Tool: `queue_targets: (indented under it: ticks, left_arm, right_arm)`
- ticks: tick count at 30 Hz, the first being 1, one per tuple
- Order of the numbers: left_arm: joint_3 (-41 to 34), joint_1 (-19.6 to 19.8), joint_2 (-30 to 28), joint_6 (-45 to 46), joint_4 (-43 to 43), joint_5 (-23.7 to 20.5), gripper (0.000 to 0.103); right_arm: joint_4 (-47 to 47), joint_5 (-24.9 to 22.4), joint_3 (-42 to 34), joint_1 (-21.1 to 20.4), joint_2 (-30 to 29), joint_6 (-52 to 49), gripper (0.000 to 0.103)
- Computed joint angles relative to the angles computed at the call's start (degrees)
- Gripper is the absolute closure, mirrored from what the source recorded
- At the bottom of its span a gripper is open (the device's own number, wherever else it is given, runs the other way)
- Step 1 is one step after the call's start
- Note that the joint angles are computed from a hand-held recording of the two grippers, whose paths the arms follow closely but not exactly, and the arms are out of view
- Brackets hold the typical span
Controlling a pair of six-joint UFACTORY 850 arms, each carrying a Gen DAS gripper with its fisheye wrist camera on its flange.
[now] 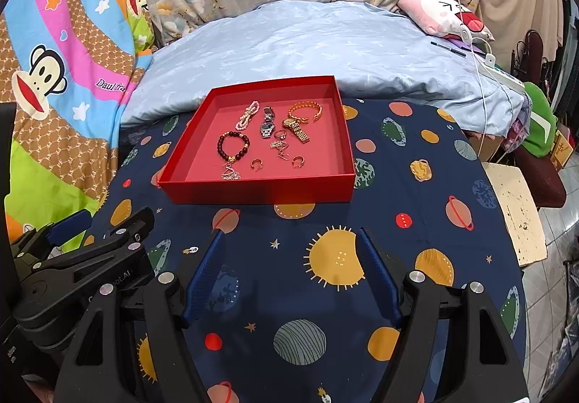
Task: Organize jewelry
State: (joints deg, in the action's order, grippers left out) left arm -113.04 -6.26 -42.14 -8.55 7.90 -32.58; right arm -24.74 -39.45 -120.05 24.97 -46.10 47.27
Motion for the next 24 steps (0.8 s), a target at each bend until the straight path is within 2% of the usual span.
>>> queue_targets:
  ticks: [24]
  left_arm:
    - [-0.6, -0.3, 0.1, -1.3, 1.8, -0.6, 0.024]
  right_arm:
    - [-2.1, -1.1, -0.4, 0.2, 0.1, 1.7, 0.03]
